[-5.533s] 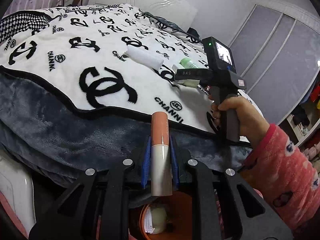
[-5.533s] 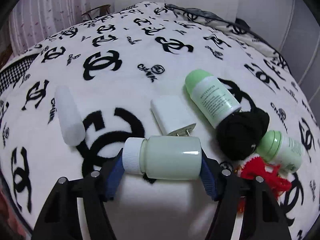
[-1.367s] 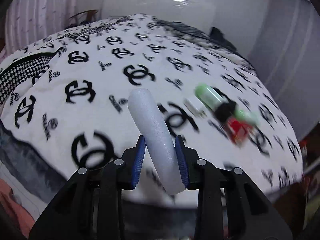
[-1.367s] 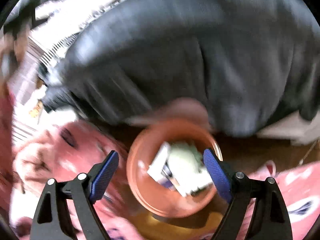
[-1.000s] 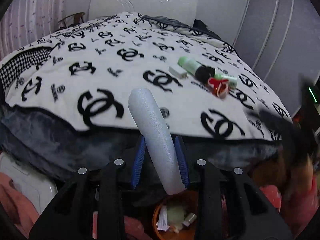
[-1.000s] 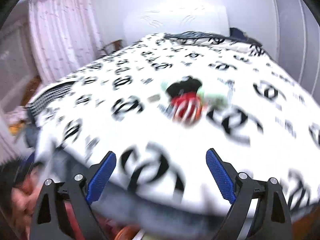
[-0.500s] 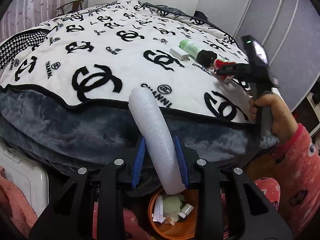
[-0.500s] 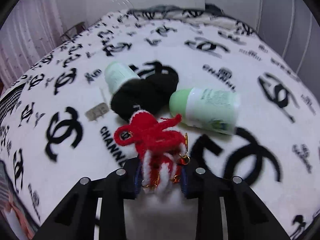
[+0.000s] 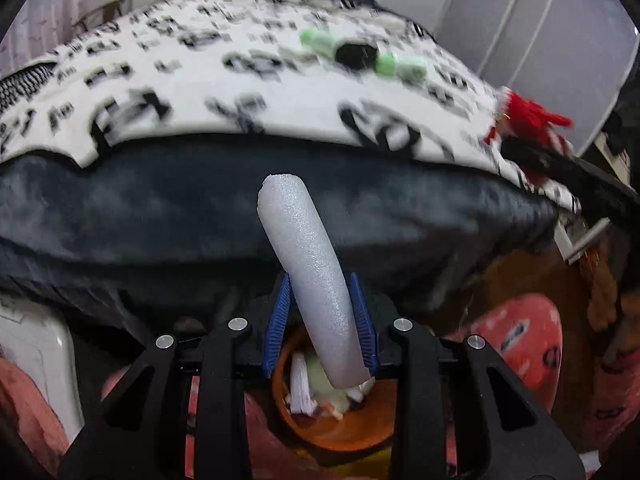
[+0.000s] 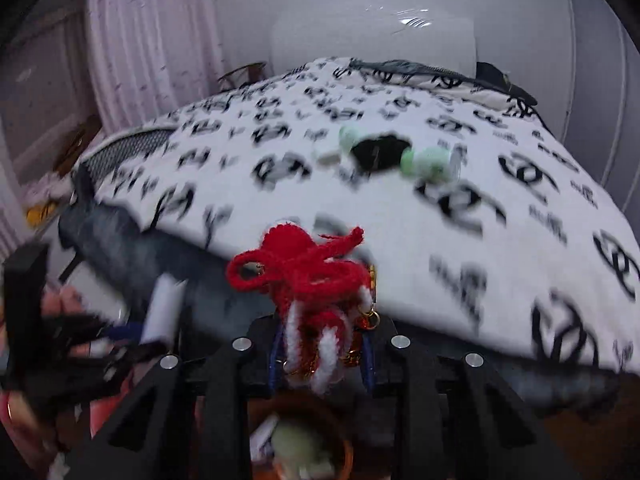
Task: Collect trash
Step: 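Lower the foam roll and red ornament into the orange basin and open both tools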
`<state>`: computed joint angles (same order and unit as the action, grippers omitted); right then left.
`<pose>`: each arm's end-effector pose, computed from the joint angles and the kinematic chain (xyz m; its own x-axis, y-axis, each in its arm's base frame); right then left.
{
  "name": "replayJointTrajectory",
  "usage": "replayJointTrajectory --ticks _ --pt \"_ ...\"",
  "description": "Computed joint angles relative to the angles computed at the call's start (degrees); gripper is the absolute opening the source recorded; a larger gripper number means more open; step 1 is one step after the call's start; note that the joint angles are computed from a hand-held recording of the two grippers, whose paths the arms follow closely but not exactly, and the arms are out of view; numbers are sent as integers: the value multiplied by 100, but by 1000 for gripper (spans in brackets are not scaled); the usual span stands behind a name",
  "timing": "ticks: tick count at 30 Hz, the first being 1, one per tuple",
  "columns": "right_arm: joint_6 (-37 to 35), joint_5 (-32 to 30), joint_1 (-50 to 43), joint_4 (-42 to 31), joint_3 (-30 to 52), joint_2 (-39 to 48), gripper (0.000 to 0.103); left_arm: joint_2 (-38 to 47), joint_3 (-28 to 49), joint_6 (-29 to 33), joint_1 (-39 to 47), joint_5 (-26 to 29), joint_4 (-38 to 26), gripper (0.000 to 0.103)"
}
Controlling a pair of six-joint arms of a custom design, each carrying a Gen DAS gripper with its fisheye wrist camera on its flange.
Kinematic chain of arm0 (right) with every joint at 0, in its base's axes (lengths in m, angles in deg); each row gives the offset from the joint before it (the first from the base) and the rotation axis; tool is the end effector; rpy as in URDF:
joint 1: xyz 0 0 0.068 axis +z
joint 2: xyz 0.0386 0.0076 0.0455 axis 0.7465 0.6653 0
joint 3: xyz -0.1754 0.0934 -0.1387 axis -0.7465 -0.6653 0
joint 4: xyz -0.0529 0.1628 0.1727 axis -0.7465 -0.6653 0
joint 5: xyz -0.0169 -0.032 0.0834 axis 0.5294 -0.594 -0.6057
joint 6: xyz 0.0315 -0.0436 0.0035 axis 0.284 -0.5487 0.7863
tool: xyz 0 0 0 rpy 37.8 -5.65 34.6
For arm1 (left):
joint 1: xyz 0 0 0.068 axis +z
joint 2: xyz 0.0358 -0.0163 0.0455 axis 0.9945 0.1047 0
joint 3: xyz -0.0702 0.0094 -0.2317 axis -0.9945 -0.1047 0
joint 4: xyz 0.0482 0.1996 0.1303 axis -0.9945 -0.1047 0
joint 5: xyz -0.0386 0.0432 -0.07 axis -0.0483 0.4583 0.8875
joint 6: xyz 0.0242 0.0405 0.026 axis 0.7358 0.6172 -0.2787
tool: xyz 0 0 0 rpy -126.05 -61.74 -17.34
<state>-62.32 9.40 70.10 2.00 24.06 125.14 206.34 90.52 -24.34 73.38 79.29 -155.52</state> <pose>0.2715 0.0966 0.3884 -0.6723 0.1712 -0.7202 0.1512 0.9841 0.0928 0.3763 -0.0866 0.3361 -0.6888 0.4644 -0.5566 0.6578 0.7232 -0.2106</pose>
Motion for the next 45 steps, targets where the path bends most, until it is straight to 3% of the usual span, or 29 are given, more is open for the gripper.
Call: replayJointTrajectory --ticks 3,6,11,15,16,17,21,36,41,45 --pt "676 -124 483 361 -1633 -757 30 -605 -1598 225 -193 -205 575 31" --pt "1197 -400 758 754 -2949 -1017 30 -700 -2622 373 -418 -422 892 31" --pt "1378 -1195 702 1632 -4132 -519 31 -355 -3500 222 -703 -914 1571 32" --pt "1324 -1757 498 1963 -4250 148 37 237 -3599 73 -882 -1362 1631 32" --pt "1333 -1794 461 1957 -4223 259 43 365 -3566 10 -906 -1461 1598 33" --pt "1353 -1806 439 1976 -4237 270 56 467 -3521 -23 -918 -1539 1580 34" --pt "1528 -1664 401 2042 -4375 113 66 573 -3364 -215 -897 -1579 1586 65" --pt "1703 -1490 464 2116 -4753 -353 68 427 -3580 -291 -919 -1603 1805 65" --pt "1569 -1192 525 1682 -4284 -741 72 181 -3705 -231 -871 -1468 1959 66" --pt "971 -850 329 1103 -3144 -949 78 168 -3710 -228 -885 -1462 1954 66"
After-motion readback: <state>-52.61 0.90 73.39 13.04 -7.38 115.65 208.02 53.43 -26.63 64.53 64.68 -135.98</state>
